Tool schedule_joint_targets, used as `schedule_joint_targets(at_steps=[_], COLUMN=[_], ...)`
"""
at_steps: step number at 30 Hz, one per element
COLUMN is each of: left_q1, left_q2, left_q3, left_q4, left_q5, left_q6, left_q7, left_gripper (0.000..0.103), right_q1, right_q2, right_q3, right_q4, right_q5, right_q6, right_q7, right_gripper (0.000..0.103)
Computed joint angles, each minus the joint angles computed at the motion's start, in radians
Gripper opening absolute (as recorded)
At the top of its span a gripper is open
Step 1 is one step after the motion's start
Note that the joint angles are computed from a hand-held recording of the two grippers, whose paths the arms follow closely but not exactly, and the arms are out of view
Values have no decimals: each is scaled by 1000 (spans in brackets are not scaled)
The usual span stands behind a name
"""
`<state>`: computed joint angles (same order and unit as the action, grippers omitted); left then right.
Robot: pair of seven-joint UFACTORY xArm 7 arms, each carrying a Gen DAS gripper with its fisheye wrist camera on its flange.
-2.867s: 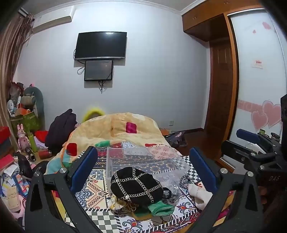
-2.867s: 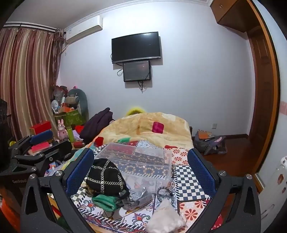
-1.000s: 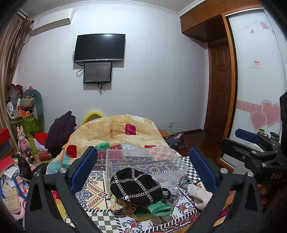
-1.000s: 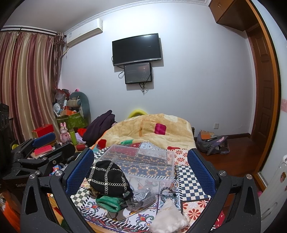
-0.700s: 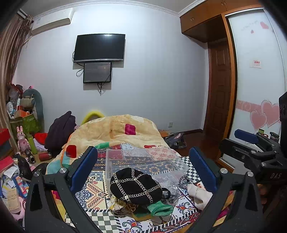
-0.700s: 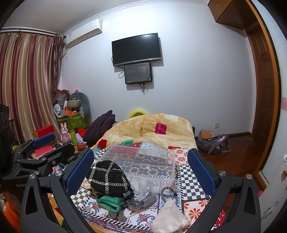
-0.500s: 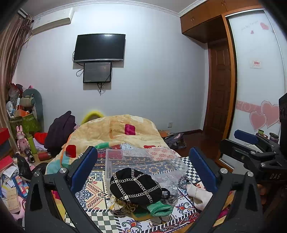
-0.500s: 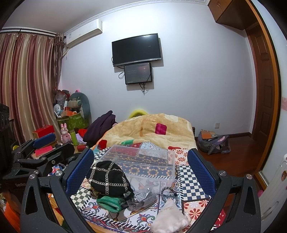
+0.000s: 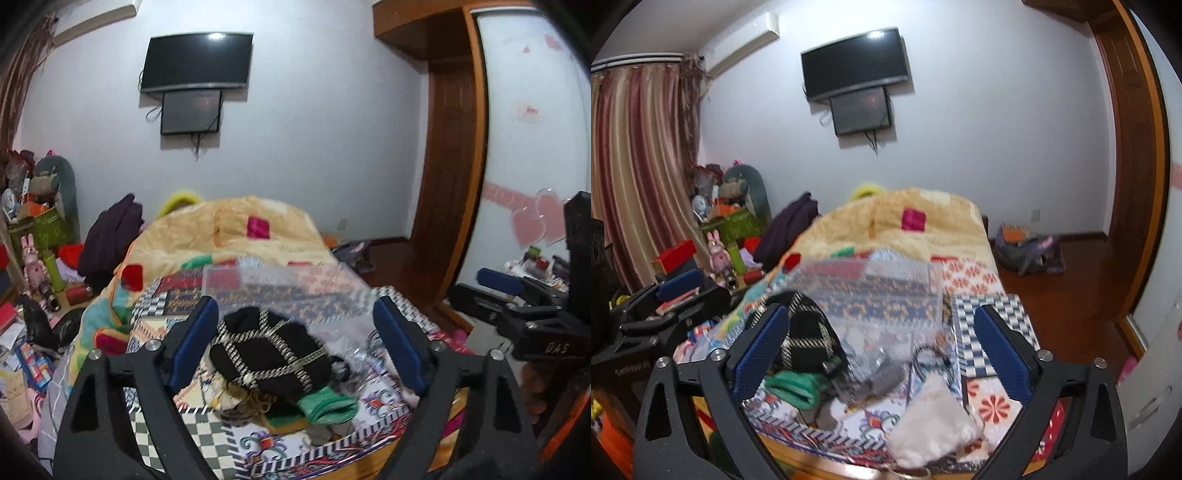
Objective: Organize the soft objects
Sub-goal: 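Grasp the white cloth bag with right tool while left tool grasps black knit hat, then drop the cloth bag into the clear box with right tool while left drops hat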
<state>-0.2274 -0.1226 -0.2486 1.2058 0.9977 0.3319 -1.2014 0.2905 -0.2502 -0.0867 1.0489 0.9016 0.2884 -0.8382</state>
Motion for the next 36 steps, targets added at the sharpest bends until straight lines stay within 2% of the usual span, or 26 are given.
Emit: schedule_joint_targets(at_steps=[3, 8, 12, 16, 19, 21, 26, 29, 36], left_q1=[0, -6, -12, -15, -18, -21, -26, -23, -6], left_q2=[18, 57, 84, 116, 137, 143, 135, 120, 73], left_q3=[14, 44, 67, 100, 115, 121, 131, 132, 105], left_q4=[-8, -14, -10, -23, -36, -44, -59, -71, -65], left_q5=[-44, -114, -157, -278, -409, -492, -561, -584, -484], left_q6=[11, 16, 42, 5, -36, -59, -92, -114, -107], left_q7=[18, 47, 48, 118, 212, 275, 332, 349, 295], left_gripper=[82, 76, 62, 51, 42, 37, 22, 17, 14], right_q1=[-33, -96, -136, -167, -181, -185, -190, -182, -156], right_q2=[10, 31, 65, 105, 122, 131, 109, 105, 59], right_q3=[6, 32, 41, 49, 60, 69, 73, 63, 60], right_q4=[-7, -28, -23, 5, 17, 24, 6, 5, 24], right_q5=[-53, -203, -299, -361, -387, -395, -372, -316, -247], right_q6=[46, 97, 149, 245, 304, 329, 326, 305, 266], right_q7=[57, 178, 261, 316, 324, 326, 299, 262, 237], right_gripper=[87, 78, 69, 59, 44, 29, 13, 11, 10])
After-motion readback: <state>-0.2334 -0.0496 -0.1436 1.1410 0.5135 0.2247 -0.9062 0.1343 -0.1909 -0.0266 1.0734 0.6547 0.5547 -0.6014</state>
